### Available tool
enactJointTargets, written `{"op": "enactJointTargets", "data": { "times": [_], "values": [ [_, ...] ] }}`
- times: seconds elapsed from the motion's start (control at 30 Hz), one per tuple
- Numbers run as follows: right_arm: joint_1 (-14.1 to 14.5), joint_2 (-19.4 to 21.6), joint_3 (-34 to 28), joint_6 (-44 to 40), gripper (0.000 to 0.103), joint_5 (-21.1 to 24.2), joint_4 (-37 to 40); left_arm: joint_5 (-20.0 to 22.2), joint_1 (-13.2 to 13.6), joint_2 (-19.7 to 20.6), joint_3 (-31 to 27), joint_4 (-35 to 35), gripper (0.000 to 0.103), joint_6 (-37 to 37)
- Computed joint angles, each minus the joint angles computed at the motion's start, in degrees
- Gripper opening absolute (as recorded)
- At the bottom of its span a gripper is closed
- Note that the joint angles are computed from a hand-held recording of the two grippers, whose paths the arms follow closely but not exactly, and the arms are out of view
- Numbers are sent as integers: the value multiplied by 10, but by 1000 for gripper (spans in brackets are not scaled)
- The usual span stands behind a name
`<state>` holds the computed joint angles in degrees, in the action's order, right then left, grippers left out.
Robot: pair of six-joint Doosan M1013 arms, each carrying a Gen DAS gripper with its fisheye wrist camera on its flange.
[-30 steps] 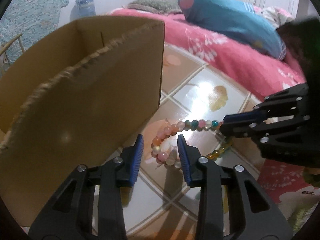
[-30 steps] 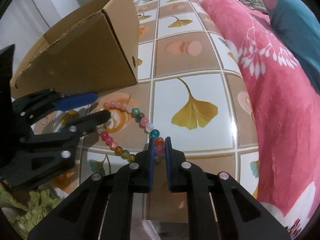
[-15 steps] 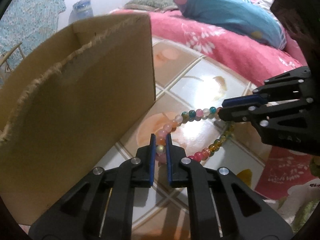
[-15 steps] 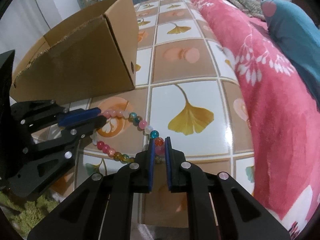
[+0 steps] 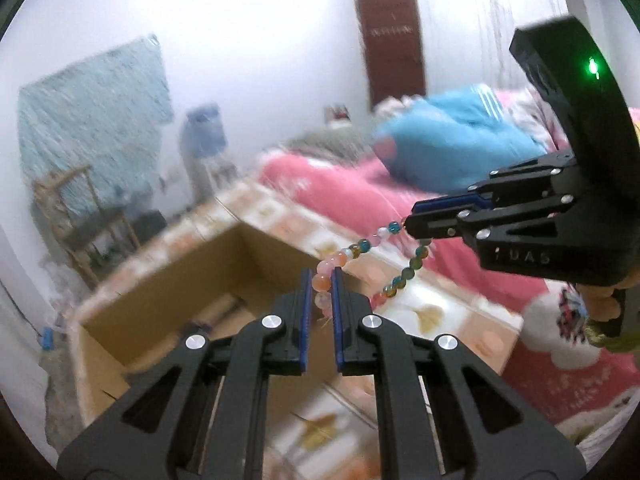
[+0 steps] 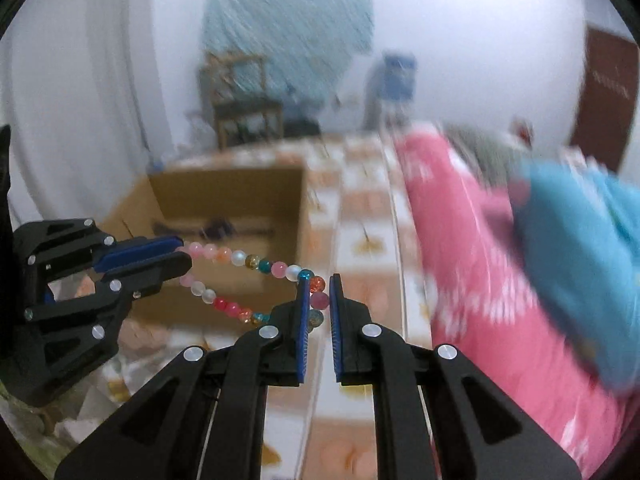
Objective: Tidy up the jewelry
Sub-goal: 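Lift the multicoloured bracelet with the right tool and carry it over the box, then open the right tool to drop the multicoloured bracelet into the box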
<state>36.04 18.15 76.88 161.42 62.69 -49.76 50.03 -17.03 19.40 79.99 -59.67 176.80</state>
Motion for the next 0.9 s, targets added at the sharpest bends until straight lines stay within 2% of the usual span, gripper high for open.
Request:
{"op": "enactJointTargets", "data": {
  "times": [0.07,0.13,0.2,0.3,0.37,0.43,0.53,0.73,0.9],
  "values": [
    [-12,10,-17,-41,10,-30,1,-13,3,7,-16,-5,9,-10],
    [-28,20,-31,-86,10,-61,32,-28,0,19,-38,28,9,-52],
    [-54,33,-48,-163,10,-97,114,-4,1,42,-72,80,9,-119],
    [-89,58,-77,-288,10,-104,255,44,-1,86,-131,171,9,-238],
    [-108,78,-101,-360,10,-76,338,88,-2,113,-167,220,9,-296],
    [-121,94,-120,-411,10,-46,394,128,0,132,-190,242,9,-323],
    [-130,116,-147,-456,10,9,446,169,-4,152,-215,275,9,-349],
    [-129,154,-202,-510,10,103,458,259,-12,190,-270,319,9,-395],
    [-128,172,-234,-532,11,155,456,268,-14,194,-274,339,9,-399]
  ]
}}
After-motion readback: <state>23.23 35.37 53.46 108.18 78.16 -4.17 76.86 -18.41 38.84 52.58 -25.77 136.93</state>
